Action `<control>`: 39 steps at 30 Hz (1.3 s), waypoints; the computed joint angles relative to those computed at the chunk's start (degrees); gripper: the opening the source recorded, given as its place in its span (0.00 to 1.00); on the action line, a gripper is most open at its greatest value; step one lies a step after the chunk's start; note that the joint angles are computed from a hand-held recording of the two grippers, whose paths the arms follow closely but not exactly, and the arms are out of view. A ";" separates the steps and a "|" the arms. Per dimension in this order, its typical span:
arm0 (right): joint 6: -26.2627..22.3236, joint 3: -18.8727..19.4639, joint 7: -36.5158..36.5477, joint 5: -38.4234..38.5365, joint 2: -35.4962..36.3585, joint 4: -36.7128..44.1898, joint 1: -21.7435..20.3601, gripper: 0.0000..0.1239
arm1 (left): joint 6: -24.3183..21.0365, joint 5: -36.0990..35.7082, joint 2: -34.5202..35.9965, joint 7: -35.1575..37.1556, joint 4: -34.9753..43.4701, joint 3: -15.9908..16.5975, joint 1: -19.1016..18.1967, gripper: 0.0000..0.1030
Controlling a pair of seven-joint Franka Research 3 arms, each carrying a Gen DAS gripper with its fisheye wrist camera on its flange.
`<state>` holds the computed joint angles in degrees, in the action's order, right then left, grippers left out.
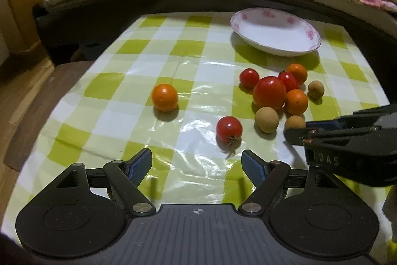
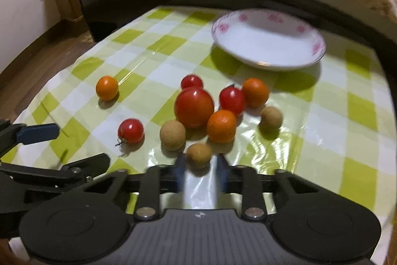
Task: Organize fruits
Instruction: 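Grasp a brown longan with the right gripper while the left gripper grasps a red cherry tomato, then carry both fruits over the white plate and open both grippers to drop them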
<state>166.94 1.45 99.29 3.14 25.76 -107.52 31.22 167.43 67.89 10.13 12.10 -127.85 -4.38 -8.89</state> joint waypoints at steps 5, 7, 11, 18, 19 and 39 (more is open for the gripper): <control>-0.08 1.74 -2.02 2.06 -0.65 -0.72 -1.85 0.20 | 5.81 -2.15 2.41 2.99 1.27 0.49 1.12 0.68; 0.08 2.46 -2.65 3.48 -1.30 -1.40 -2.74 0.20 | 8.26 -5.33 3.40 6.40 1.41 0.55 1.40 0.64; 0.54 3.67 -4.05 6.10 -2.30 -2.48 -4.16 0.20 | 11.25 -9.85 5.67 11.70 2.58 1.37 0.54 0.54; -0.49 4.32 -5.80 8.46 -2.81 -3.36 -5.16 0.20 | 12.64 -10.86 8.19 11.85 4.98 8.30 -6.22 0.47; -0.63 4.29 -5.83 8.72 -2.83 -3.44 -5.23 0.20 | 12.38 -11.40 8.19 12.06 5.03 8.49 -6.50 0.45; 1.84 4.57 -7.27 11.27 -4.18 -3.90 -5.87 0.20 | 12.39 -16.68 6.70 14.08 5.75 5.36 -4.72 0.33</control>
<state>168.79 6.02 92.02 14.41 21.58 -111.43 25.35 179.82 51.20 16.83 26.17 -122.09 0.98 -13.60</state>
